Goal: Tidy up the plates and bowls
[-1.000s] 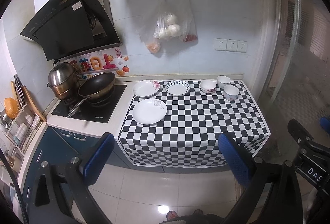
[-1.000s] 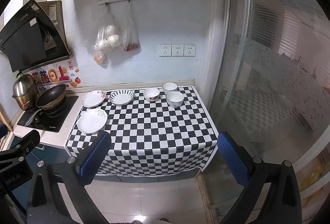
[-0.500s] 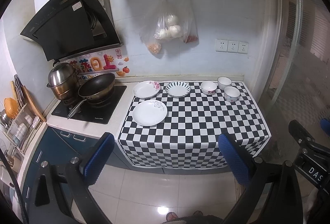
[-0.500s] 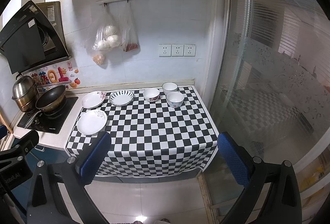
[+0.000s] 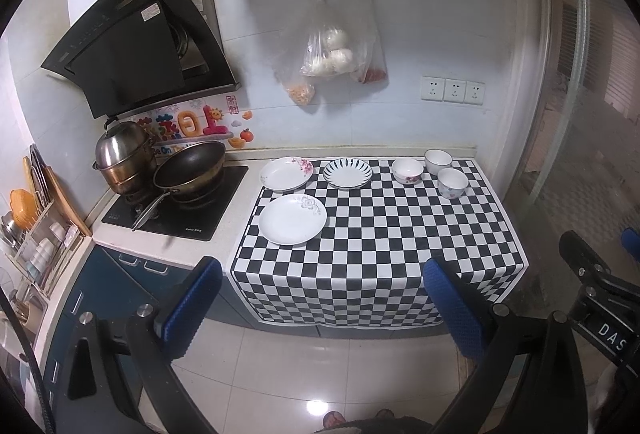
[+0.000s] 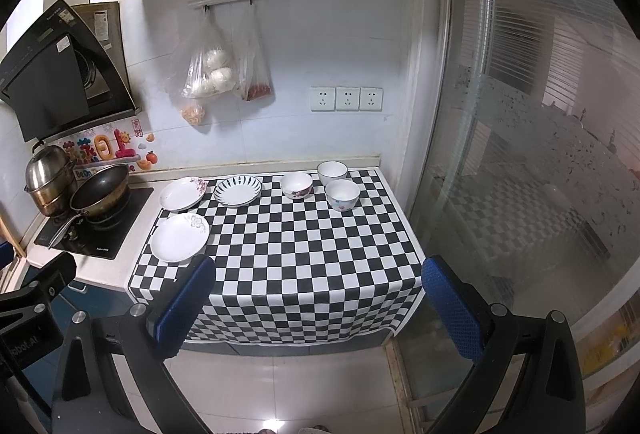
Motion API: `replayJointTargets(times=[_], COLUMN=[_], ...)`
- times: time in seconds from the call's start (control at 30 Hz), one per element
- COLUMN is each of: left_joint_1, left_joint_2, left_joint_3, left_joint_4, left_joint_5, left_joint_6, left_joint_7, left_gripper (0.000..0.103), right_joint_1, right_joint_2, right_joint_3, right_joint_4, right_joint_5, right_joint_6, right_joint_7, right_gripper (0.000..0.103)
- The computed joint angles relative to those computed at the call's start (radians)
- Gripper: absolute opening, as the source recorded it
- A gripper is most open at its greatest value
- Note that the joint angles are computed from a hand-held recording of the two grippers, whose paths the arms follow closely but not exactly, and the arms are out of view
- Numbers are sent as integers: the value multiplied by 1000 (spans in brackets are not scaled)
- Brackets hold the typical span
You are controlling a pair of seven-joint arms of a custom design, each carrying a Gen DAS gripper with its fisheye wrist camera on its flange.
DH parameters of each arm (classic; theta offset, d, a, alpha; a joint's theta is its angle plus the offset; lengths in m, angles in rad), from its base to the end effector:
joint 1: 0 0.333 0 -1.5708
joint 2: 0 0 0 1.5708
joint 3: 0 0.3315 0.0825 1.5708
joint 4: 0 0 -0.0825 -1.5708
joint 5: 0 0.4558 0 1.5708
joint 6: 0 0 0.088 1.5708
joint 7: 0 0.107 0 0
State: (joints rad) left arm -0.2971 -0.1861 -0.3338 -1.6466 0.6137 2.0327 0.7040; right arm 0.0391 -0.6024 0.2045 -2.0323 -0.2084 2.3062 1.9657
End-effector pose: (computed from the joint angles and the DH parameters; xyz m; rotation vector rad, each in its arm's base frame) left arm 0.4891 -0.3457 0.7693 -1.7613 1.5871 -0.6516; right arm 0.4427 0.1435 0.7911 -1.6316 1.7394 -0.8689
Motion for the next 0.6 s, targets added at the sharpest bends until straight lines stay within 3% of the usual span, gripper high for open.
replayJointTargets(times=[0.6], left_joint_1=[1], left_joint_2=[20], left_joint_3=[4], left_joint_4=[27], left_joint_5=[15], left_joint_6=[1], left_joint_7=[5], left_gripper=[103], right_joint_1=[-2], right_joint_2=[1], right_joint_3=[-4], right_joint_4=[-2], right_joint_5=[-5], right_joint_6=[9], right_joint_7=[-1], right_gripper=[103])
